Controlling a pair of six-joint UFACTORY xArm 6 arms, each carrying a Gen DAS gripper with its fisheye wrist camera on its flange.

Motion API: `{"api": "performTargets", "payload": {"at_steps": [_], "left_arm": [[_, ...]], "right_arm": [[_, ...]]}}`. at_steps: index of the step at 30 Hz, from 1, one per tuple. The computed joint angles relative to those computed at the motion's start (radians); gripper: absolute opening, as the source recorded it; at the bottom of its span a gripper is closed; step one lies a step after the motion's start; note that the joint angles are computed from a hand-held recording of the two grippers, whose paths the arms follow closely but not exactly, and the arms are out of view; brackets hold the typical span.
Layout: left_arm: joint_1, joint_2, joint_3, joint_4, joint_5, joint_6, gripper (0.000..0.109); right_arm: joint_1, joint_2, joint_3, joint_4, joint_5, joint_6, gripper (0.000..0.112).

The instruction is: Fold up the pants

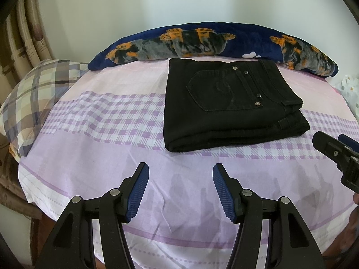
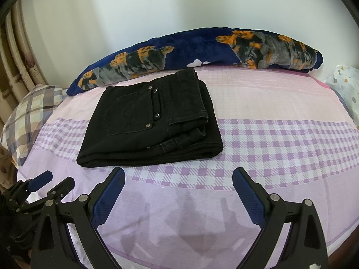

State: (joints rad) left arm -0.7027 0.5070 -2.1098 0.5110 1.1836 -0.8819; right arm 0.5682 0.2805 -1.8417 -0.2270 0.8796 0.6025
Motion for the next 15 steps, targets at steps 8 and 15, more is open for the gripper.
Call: {"api": "performTargets", "payload": {"at_steps": [8, 15], "left_arm": [[0.0, 0.0, 0.001, -0.001, 0.0, -0.002, 0.06], [0.003, -0.008, 0.016, -0.002, -0.008, -0.002, 0.06]], "right_arm": [[0.001, 0.008, -0.015, 0.002, 0.008, -0.005, 0.096], [-0.002, 0.007, -0.013, 0.006, 0.006, -0.012, 0.096]]}}
